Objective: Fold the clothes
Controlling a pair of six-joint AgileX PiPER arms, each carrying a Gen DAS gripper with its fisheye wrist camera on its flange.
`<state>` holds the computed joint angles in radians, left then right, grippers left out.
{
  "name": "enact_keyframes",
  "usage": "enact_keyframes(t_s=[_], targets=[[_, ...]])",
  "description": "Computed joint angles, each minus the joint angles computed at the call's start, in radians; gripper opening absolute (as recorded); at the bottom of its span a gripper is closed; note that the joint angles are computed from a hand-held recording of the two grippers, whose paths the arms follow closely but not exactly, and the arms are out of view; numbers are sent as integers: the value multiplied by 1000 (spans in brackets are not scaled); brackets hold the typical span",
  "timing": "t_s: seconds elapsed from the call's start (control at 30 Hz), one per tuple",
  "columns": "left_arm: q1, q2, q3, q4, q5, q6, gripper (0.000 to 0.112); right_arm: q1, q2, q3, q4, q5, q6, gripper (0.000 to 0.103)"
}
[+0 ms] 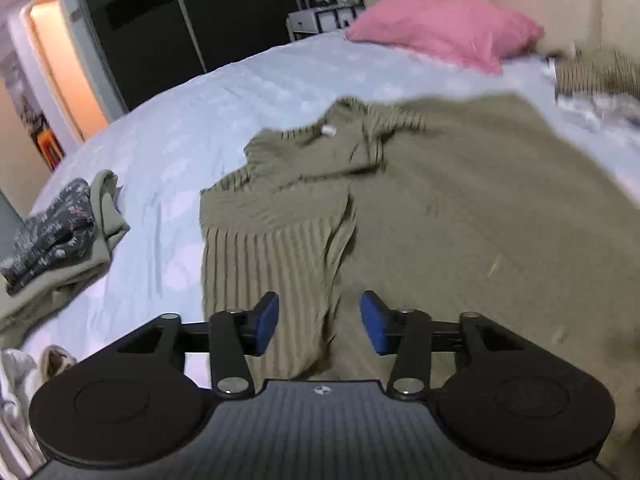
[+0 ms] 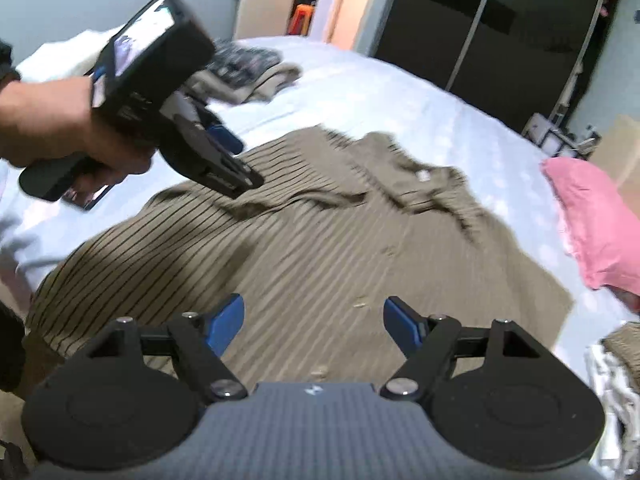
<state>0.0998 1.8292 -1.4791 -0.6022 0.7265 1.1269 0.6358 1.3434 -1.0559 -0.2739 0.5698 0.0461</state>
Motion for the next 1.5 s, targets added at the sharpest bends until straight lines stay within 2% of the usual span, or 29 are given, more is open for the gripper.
enact_keyframes(t_s=[0.1,0.13,0.17,0.27,0.37,0.43,0.57,0.63,0.73,0.83,0.93,1.07,1.37,1.5], targets=[[-13,35,-118,47,93,-181,45,-89,-43,-103,38,95,-150,82],[-20,30,-129,58,105,-213,45,-119,-48,-148,49,124,-200,87],[-27,29,-141,71,109,-241,45,-154,-45,-206,74,156,-259,90],[-44,24,-164,103,117,-309,45,-253,20,-407,186,263,-417,91],[-50,3,-143,118,114,-341,45,-332,129,-581,280,350,-469,92],[-53,-26,-89,161,64,-360,45,-380,215,-667,334,378,-468,92],[-59,-82,17,264,-41,-418,46,-445,346,-684,382,327,-472,92],[-54,-79,37,301,-41,-450,46,-475,429,-689,390,289,-483,92],[-50,-50,51,350,-36,-522,46,-485,563,-726,308,253,-399,92],[-44,-21,59,392,-52,-566,46,-497,659,-786,247,270,-330,92],[-31,15,51,408,-57,-570,46,-510,707,-832,284,273,-341,92],[-8,85,-6,433,-8,-615,46,-534,785,-901,324,265,-334,92],[4,149,-33,439,28,-621,46,-594,1073,-1243,195,343,-32,92],[14,166,-36,433,41,-616,46,-632,1179,-1420,203,367,45,92]])
